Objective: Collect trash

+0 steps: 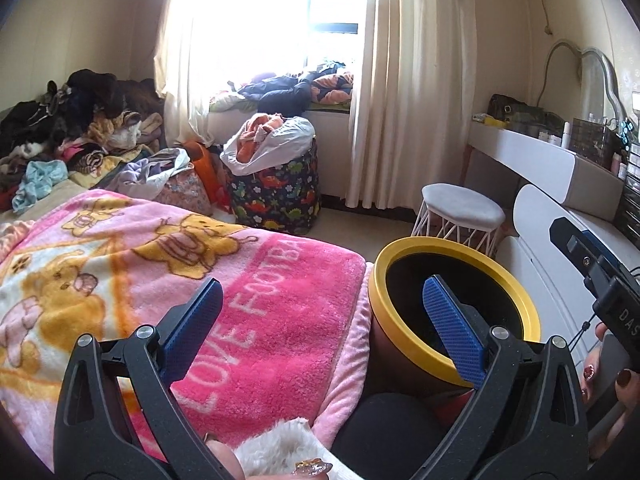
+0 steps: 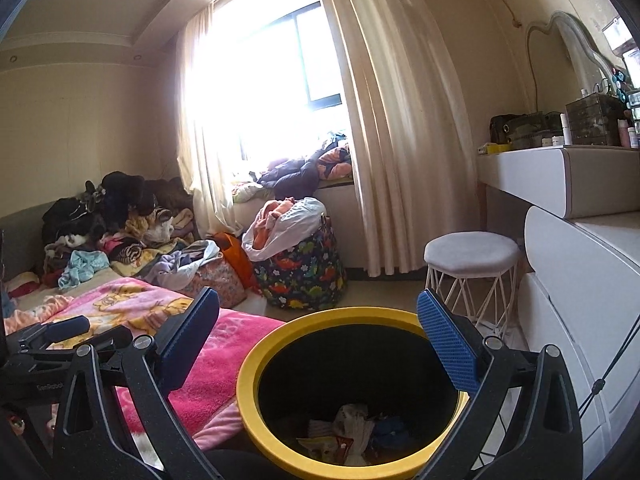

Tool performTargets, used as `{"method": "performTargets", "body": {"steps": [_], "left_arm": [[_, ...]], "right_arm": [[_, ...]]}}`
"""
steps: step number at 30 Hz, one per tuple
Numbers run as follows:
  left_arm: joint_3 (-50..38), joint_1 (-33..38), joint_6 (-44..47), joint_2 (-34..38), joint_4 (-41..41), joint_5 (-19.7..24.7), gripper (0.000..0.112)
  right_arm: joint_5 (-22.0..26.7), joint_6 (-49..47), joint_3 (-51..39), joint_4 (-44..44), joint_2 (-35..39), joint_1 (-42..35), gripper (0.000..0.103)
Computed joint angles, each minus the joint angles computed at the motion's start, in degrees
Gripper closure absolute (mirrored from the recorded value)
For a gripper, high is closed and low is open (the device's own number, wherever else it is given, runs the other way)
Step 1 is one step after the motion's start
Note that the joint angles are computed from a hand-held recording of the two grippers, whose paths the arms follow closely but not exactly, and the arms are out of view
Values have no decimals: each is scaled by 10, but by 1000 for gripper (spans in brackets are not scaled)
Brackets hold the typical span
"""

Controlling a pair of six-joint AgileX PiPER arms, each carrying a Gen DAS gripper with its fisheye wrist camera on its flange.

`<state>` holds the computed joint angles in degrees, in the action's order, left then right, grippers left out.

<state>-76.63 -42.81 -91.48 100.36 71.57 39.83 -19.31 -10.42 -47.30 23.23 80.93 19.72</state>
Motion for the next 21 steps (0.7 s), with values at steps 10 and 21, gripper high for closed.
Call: {"method": "performTargets", "body": {"steps": [10,21], "left_arm": [[2,-2,-5,-1,-1,-1,20],[3,-2,-5,0,1,-1,20]], "right_arm": [[-3,-22,-1,21,2,7,7],[-8,-44,2,47,1,17,7]]}}
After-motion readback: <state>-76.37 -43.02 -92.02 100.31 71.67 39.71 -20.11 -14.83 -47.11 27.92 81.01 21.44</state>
